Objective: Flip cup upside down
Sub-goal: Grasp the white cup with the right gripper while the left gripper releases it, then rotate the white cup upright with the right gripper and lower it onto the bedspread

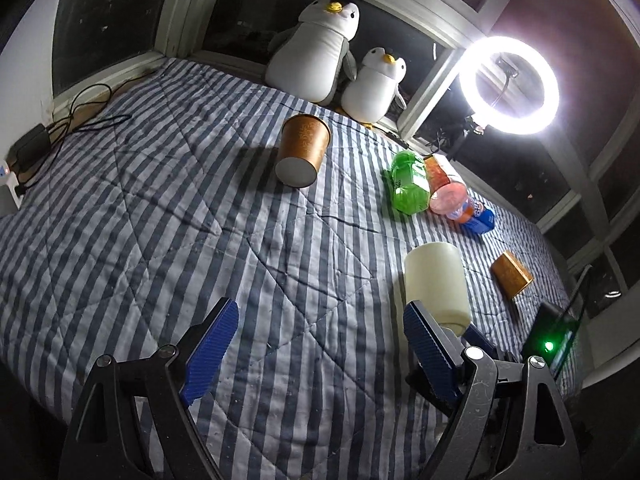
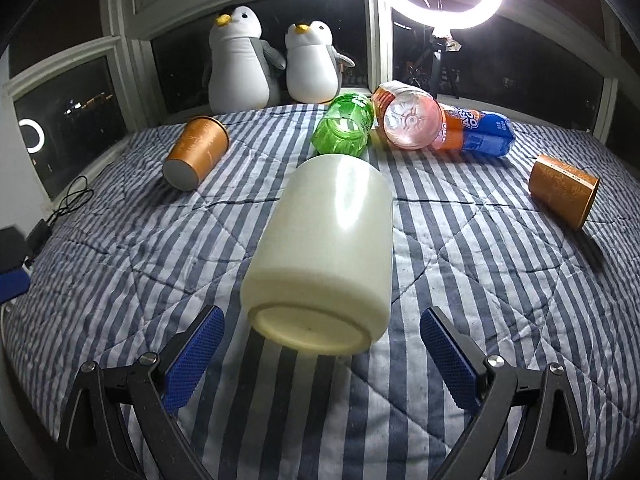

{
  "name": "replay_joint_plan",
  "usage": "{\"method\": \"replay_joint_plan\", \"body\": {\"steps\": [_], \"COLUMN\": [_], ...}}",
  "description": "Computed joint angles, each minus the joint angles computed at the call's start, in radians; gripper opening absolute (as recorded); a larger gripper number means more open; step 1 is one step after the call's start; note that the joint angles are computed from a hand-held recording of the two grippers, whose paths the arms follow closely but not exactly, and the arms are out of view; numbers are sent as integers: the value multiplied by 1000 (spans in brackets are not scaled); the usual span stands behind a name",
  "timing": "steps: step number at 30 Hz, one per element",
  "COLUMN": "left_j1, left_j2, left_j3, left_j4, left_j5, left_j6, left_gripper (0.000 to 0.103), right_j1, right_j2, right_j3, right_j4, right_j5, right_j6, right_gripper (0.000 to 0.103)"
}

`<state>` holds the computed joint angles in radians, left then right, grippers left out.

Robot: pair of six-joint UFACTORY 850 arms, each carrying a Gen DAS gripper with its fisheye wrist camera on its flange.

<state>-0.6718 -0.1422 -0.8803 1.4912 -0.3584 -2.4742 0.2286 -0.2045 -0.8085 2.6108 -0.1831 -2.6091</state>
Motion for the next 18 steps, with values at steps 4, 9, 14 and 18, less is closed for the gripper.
{"method": "replay_joint_plan", "body": {"steps": [4, 9, 14, 18], "left_j1": [0, -2, -2, -7], "left_j2": [1, -3, -12, -23], "left_j3": [4, 0, -3, -12], "left_j4": [28, 53, 102, 130], "left_j5": [2, -2, 13, 22], "left_j6": [-32, -51, -95, -121], "left_gripper": [87, 87, 87, 87], "right_j1": [1, -9, -19, -41], "right_j2": [-10, -18, 6, 39], "right_j3": [-13, -22, -11, 3], "right_j4": [-52, -233, -320, -374], "right_j5": [17, 12, 13, 4], "right_j6": [38, 195, 225, 247], "right_gripper": [82, 71, 71, 71]}}
